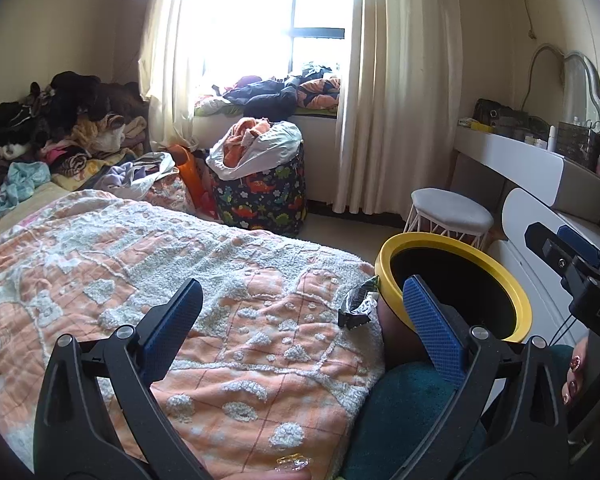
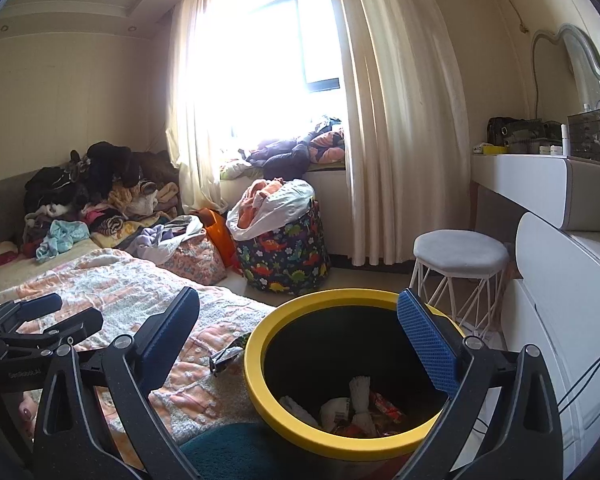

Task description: Collect trash

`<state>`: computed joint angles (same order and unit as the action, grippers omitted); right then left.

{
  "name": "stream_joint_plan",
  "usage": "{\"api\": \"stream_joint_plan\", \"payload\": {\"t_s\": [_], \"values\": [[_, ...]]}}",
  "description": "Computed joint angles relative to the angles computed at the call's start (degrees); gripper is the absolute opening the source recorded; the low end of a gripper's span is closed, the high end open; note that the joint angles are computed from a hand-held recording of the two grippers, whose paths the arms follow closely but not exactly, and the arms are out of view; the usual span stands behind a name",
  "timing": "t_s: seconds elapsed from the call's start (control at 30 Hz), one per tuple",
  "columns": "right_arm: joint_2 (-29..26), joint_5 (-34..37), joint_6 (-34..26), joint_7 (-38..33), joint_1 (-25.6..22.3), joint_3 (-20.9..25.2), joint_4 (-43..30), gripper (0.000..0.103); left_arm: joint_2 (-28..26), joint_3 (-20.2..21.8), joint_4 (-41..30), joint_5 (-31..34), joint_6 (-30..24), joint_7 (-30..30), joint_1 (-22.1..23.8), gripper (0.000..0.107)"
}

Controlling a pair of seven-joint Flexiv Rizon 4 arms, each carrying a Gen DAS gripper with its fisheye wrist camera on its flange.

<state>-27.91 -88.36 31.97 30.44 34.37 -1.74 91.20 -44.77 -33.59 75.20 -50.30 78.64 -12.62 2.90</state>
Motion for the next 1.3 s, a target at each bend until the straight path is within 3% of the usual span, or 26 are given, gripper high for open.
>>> {"api": "stream_joint_plan", "payload": {"t_s": [1.3], "values": [[0.2,0.4,-2.5,2.1,0.0,0.1,0.5,0.096,-0.5,-1.0,-0.2,2.0,0.8,-1.7,0.7,0.092]]}}
